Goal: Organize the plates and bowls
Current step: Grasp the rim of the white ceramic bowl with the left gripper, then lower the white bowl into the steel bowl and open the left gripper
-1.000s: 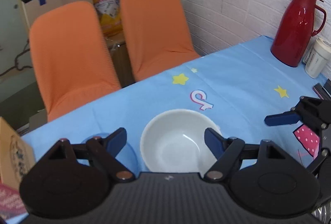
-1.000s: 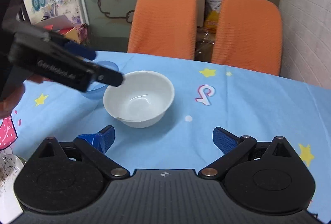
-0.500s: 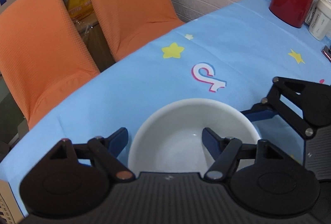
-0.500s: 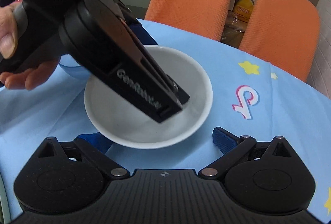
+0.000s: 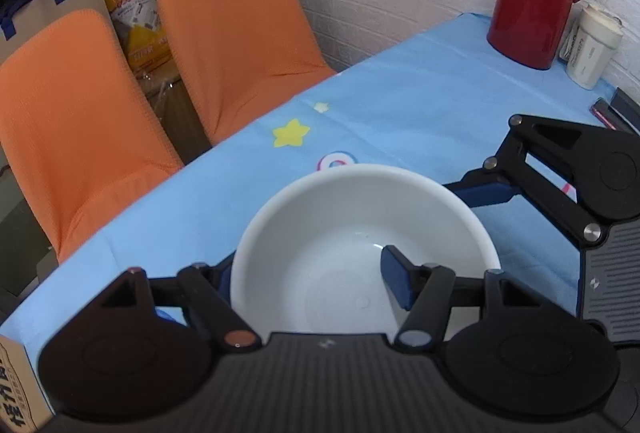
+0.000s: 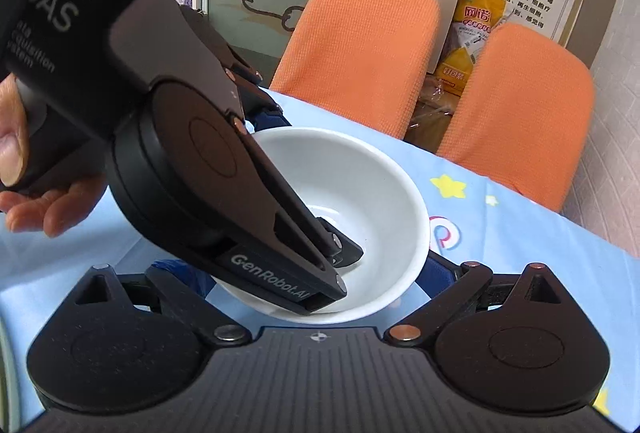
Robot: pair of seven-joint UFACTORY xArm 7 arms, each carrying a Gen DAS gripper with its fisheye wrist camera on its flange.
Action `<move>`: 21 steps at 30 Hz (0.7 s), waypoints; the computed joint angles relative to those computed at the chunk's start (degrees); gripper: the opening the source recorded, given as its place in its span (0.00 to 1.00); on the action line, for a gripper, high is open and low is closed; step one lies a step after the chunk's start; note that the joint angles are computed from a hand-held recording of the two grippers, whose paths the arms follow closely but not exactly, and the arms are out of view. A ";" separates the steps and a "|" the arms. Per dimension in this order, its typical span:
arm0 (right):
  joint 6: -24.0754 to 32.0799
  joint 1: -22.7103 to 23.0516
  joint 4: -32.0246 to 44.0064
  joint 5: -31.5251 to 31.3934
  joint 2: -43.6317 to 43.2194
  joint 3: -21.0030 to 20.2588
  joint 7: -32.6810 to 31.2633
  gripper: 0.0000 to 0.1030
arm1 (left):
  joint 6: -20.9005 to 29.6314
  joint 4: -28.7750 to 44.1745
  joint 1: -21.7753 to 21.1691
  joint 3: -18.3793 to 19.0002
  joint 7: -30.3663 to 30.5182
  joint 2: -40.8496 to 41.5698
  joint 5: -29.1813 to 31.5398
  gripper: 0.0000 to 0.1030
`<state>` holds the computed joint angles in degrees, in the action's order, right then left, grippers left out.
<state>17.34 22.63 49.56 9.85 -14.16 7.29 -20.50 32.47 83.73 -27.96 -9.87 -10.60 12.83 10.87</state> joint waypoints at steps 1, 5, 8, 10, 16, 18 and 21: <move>0.43 -0.45 -0.76 -0.96 -1.57 0.27 0.29 0.84 | -0.29 -0.75 -0.58 -0.05 -1.28 -1.14 0.51 0.62; 1.68 -0.91 -4.87 -2.52 -8.61 0.19 0.88 0.84 | 0.02 -4.38 -3.28 -1.31 -8.62 -6.40 4.15 0.62; 4.67 -0.37 -9.37 -2.68 -16.62 0.12 2.60 0.84 | 0.77 -7.62 -4.75 -3.40 -13.91 -10.21 6.58 0.62; 7.33 0.25 -12.51 -2.64 -22.28 0.04 3.60 0.84 | 0.84 -9.96 -5.41 -4.98 -16.41 -12.38 7.07 0.62; 18.09 1.37 -19.75 -3.22 -37.52 1.36 7.89 0.85 | 0.18 -15.88 -7.38 -9.48 -24.67 -16.05 9.52 0.64; 21.02 1.94 -21.76 -3.09 -41.37 1.53 9.14 0.85 | 0.40 -17.17 -8.14 -10.57 -26.83 -16.55 10.46 0.64; 23.72 2.99 -24.34 -2.53 -45.64 1.51 10.52 0.85 | 0.72 -18.47 -9.01 -11.50 -28.94 -16.75 11.25 0.64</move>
<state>41.06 25.62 25.22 7.32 -59.80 8.81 -9.98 33.19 65.26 -36.97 -21.37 -39.53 -3.92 22.12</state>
